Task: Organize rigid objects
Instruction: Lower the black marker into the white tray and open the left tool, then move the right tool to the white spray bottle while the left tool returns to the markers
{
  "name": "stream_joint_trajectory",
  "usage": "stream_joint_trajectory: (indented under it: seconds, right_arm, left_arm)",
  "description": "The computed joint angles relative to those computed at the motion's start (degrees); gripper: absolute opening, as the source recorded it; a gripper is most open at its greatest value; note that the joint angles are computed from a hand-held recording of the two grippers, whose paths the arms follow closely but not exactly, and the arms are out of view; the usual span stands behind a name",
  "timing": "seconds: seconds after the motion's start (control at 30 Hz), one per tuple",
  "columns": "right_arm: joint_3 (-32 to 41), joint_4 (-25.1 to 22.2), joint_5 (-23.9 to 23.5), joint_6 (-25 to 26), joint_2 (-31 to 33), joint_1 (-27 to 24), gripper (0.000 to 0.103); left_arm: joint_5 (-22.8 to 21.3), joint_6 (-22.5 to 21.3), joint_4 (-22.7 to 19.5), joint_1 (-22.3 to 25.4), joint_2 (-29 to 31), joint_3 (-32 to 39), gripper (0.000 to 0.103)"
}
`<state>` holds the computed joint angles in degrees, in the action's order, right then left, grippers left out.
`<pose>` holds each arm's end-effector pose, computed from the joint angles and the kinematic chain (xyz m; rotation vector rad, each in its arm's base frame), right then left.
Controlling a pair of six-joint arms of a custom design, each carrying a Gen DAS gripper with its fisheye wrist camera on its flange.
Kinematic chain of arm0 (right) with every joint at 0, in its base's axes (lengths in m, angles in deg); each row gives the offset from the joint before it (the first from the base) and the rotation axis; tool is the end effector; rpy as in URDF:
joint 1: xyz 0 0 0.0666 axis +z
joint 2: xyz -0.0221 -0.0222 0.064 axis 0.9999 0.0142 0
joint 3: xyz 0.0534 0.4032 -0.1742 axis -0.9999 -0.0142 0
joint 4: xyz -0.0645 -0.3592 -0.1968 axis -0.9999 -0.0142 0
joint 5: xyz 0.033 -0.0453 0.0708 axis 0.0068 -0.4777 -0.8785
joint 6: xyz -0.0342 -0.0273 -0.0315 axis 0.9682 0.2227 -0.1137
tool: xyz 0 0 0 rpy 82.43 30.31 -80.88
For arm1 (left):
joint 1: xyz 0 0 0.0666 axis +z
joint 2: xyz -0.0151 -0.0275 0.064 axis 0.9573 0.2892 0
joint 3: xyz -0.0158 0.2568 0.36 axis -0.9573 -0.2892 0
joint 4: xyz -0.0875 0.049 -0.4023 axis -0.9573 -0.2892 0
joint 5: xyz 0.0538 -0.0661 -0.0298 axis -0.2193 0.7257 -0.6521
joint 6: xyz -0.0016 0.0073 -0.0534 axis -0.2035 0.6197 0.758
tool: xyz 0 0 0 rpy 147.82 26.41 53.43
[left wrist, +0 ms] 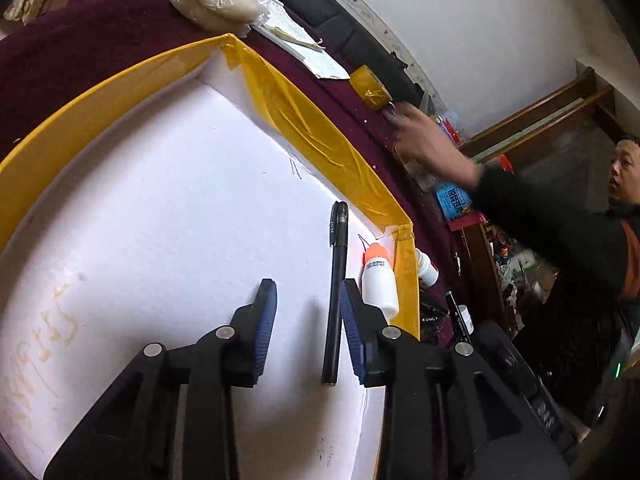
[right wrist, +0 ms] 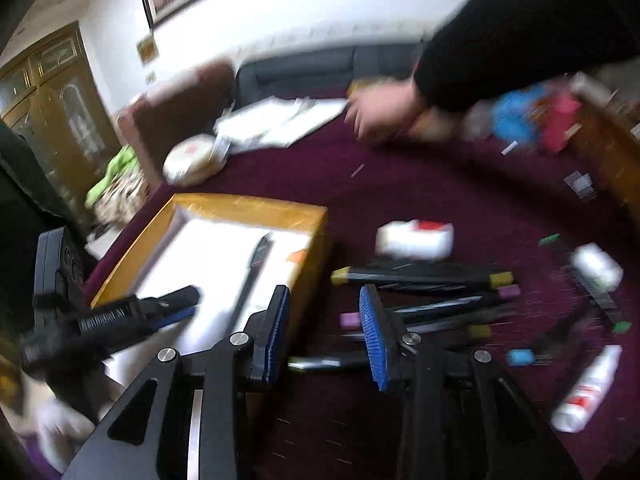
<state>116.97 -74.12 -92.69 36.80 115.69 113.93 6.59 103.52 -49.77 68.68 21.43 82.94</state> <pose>0.4312 0.2093 0.3043 -0.7465 2.2384 0.5043 0.3249 -0.0296 0.2350 -0.9830 2.0968 -0.6866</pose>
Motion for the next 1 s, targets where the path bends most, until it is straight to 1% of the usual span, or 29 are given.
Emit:
stream_joint_trajectory:
  seconds: [0.03, 0.07, 0.1, 0.13, 0.17, 0.2, 0.23, 0.27, 0.33, 0.47, 0.57, 0.6, 0.67, 0.77, 0.8, 0.83, 0.87, 0.9, 0.93, 1.0]
  right_arm:
    - [-2.4, 3.7, 1.3, 0.3, -1.9, -1.2, 0.051]
    - [-3.9, 6.1, 1.6, 0.2, -2.8, -2.2, 0.075]
    - [-5.5, 8.8, 1.4, -0.5, -3.6, -4.3, 0.082]
    - [-5.5, 8.6, 1.2, -0.8, -3.3, -5.4, 0.082]
    - [-4.7, 6.8, 0.9, -1.0, -2.5, -7.0, 0.082]
    - [-3.7, 4.8, 0.2, -1.2, -1.5, -8.3, 0.082]
    - [-2.4, 2.4, -1.2, -2.2, 0.2, -10.2, 0.082]
    - [-1.6, 1.2, -2.1, -3.2, 1.2, -11.5, 0.082]
    - [-0.8, 0.1, -4.2, -4.8, 2.9, -14.1, 0.081]
    - [-0.1, 1.7, -5.1, -6.1, 5.4, -16.9, 0.081]
    - [0.1, 3.0, -6.3, -6.7, 6.3, -18.5, 0.081]
    - [0.2, 3.3, -6.6, -7.0, 6.4, -19.2, 0.081]
    - [0.1, 3.7, -7.6, -7.8, 6.2, -20.6, 0.081]
    - [0.1, 5.3, -9.1, -9.7, 6.2, -22.7, 0.081]
    - [0.1, 6.0, -9.5, -10.3, 6.2, -23.5, 0.081]
    - [0.1, 6.6, -9.5, -10.9, 6.2, -24.2, 0.081]
    - [0.2, 7.1, -9.3, -11.6, 6.4, -24.6, 0.081]
    - [0.4, 7.4, -9.3, -12.2, 6.9, -25.1, 0.081]
    - [0.6, 7.6, -9.3, -12.7, 7.3, -25.5, 0.081]
    - [0.7, 7.9, -9.6, -13.9, 8.2, -26.3, 0.081]
  left_arm:
    - [-0.4, -0.3, -0.2, -0.1, -0.5, 0.1, 0.031]
    - [-1.1, -0.6, -0.7, -0.4, -0.8, 0.5, 0.031]
    - [-2.0, -1.1, -1.3, -1.1, -1.5, 0.9, 0.031]
    - [-3.3, -1.8, -1.9, -2.2, -2.3, 1.3, 0.031]
    - [-4.9, -2.9, -3.1, -3.7, -3.3, 2.1, 0.036]
    - [-6.3, -4.2, -4.3, -5.2, -3.8, 3.0, 0.044]
    - [-7.5, -5.5, -5.7, -6.8, -3.8, 4.4, 0.048]
    - [-8.9, -7.2, -7.8, -9.0, -3.4, 6.4, 0.051]
    - [-10.2, -10.1, -10.5, -11.8, -1.9, 9.2, 0.051]
    - [-13.9, -17.0, -17.3, -17.4, 4.0, 16.8, 0.051]
    - [-14.6, -22.1, -23.4, -19.6, 9.7, 22.5, 0.051]
    - [-15.5, -23.8, -26.1, -20.4, 12.3, 24.8, 0.051]
    - [-17.8, -26.1, -30.5, -21.3, 16.4, 28.3, 0.051]
    - [-22.6, -29.3, -34.6, -22.6, 21.7, 32.3, 0.051]
    - [-23.8, -30.0, -36.2, -23.1, 23.1, 33.4, 0.051]
    - [-23.7, -30.6, -38.1, -23.4, 24.7, 34.6, 0.051]
    - [-24.6, -31.4, -38.7, -23.9, 26.0, 35.2, 0.062]
    - [-26.3, -33.0, -38.0, -24.8, 26.4, 35.2, 0.061]
    - [-26.8, -33.8, -37.6, -25.4, 26.4, 35.1, 0.059]
    - [-20.7, -33.3, -36.8, -25.0, 25.5, 34.3, 0.037]
